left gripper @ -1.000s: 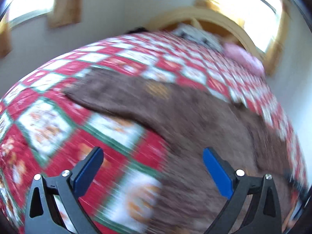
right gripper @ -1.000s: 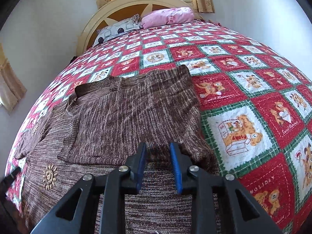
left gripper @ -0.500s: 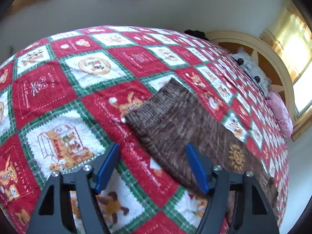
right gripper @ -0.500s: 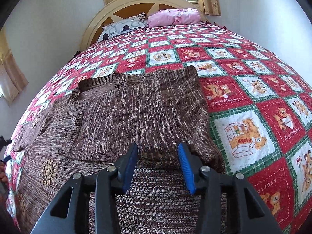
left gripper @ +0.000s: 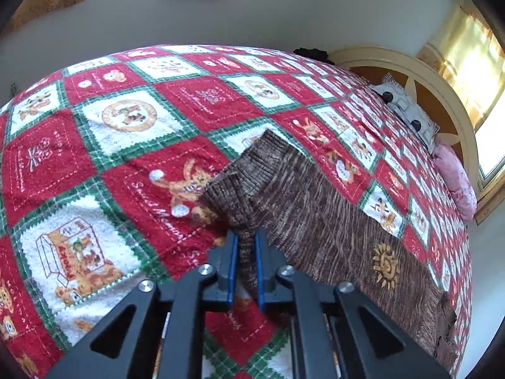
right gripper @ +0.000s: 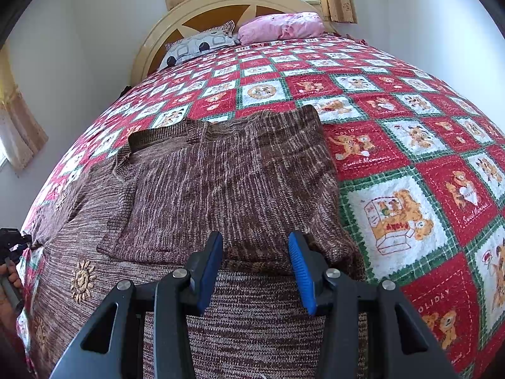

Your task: Fold small clothes

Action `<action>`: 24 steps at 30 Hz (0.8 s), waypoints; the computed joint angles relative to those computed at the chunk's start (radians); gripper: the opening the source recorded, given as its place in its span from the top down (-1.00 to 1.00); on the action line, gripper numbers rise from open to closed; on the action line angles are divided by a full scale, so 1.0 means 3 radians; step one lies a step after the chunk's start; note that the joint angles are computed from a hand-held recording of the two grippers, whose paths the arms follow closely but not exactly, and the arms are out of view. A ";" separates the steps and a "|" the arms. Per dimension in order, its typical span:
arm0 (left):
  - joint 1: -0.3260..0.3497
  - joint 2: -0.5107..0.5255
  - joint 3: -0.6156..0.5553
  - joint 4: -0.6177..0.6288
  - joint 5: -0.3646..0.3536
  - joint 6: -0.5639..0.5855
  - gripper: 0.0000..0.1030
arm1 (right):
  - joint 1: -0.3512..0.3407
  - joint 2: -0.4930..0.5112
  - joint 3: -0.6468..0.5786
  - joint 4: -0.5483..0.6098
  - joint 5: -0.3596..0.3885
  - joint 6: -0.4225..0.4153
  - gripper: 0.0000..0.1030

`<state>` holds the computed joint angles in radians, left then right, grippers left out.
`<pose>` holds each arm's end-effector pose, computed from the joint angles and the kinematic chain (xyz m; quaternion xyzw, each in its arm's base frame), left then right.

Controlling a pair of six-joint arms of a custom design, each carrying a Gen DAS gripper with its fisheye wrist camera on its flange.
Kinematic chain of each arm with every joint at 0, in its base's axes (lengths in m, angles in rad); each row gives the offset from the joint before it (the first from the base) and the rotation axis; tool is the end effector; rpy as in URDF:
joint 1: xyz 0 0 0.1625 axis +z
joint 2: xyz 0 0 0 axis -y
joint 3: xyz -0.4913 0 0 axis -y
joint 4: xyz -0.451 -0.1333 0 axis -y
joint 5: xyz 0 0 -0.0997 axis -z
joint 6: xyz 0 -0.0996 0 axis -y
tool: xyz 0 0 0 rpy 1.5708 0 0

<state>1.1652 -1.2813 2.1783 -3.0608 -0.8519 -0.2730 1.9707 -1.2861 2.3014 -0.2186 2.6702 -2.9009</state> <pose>-0.0328 -0.5804 0.2745 -0.0432 0.9001 -0.3699 0.2262 0.1719 -0.2923 0.1488 -0.1338 -0.8028 0.4578 0.3578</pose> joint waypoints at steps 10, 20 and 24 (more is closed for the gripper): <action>-0.0566 0.0168 0.0185 -0.0733 0.0143 0.0807 0.85 | -0.0002 -0.0011 0.0005 0.0004 -0.0002 -0.0002 0.12; -0.1281 0.0469 0.0658 -0.1064 -0.0216 0.1289 0.85 | -0.0005 -0.0032 0.0019 -0.0029 -0.0031 -0.0014 0.12; -0.1353 0.0602 0.0727 -0.0813 -0.0298 0.1057 0.85 | -0.0008 -0.0044 0.0030 -0.0043 -0.0043 -0.0021 0.12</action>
